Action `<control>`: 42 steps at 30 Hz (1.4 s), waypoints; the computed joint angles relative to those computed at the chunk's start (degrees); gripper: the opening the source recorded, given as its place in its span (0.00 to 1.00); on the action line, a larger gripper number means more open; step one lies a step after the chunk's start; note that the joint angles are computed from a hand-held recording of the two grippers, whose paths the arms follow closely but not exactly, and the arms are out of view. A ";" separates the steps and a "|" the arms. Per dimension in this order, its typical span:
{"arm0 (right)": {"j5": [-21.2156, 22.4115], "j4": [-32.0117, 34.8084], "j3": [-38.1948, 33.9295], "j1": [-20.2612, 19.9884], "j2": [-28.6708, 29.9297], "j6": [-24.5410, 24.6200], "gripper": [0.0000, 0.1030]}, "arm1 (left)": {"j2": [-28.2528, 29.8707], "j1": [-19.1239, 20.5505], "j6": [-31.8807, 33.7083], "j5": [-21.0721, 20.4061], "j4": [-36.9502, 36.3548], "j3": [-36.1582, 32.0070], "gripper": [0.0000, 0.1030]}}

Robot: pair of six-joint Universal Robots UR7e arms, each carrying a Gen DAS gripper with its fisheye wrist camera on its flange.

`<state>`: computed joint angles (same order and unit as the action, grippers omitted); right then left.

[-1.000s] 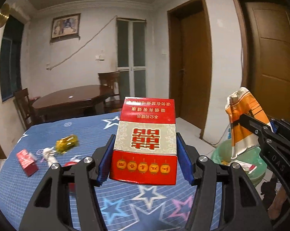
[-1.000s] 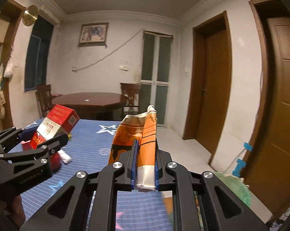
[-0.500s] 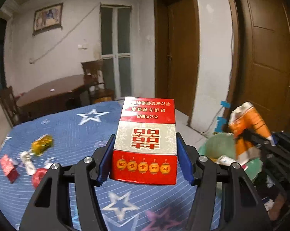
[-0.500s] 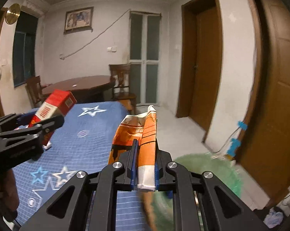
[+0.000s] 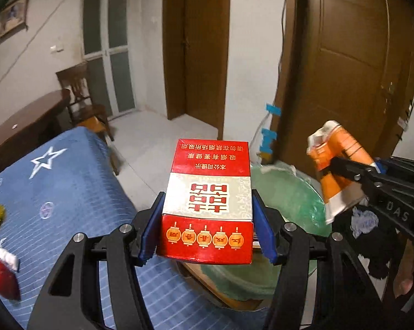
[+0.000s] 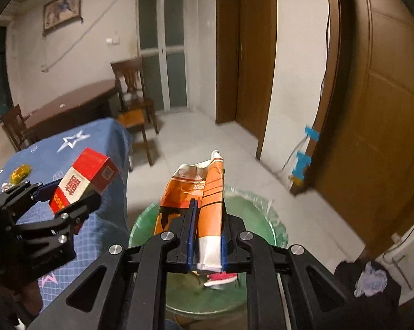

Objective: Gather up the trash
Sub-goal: 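Lift the red box and orange-white wrapper and carry both over the green bin, then open both grippers to drop the red box and wrapper into the bin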

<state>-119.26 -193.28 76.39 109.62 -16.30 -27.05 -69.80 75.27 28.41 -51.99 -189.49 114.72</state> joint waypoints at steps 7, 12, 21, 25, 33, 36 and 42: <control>-0.44 5.25 -4.11 -1.90 2.31 1.29 0.14 | 3.83 1.16 -1.95 -0.36 7.74 -4.37 0.55; -0.97 4.96 -4.74 -1.95 3.49 1.91 0.14 | 4.87 1.56 -1.68 -0.18 8.00 -5.30 0.55; -0.74 4.77 -5.05 -2.22 4.33 2.41 0.14 | 7.05 1.14 -2.49 1.16 8.87 -7.48 0.55; -1.02 4.42 -4.70 -1.94 4.42 2.71 0.14 | 7.33 1.19 -2.60 1.18 8.71 -7.56 0.55; -1.63 2.19 -4.35 -1.77 5.13 2.98 0.49 | 7.32 1.32 -4.32 2.48 10.48 -7.96 0.82; -1.78 -0.44 -2.67 -1.42 4.67 3.35 0.51 | 6.94 1.35 -4.82 3.00 10.23 -7.45 0.85; -1.50 -11.00 4.53 0.56 2.66 1.68 0.58 | 4.34 0.55 -4.85 3.69 7.98 -4.44 0.91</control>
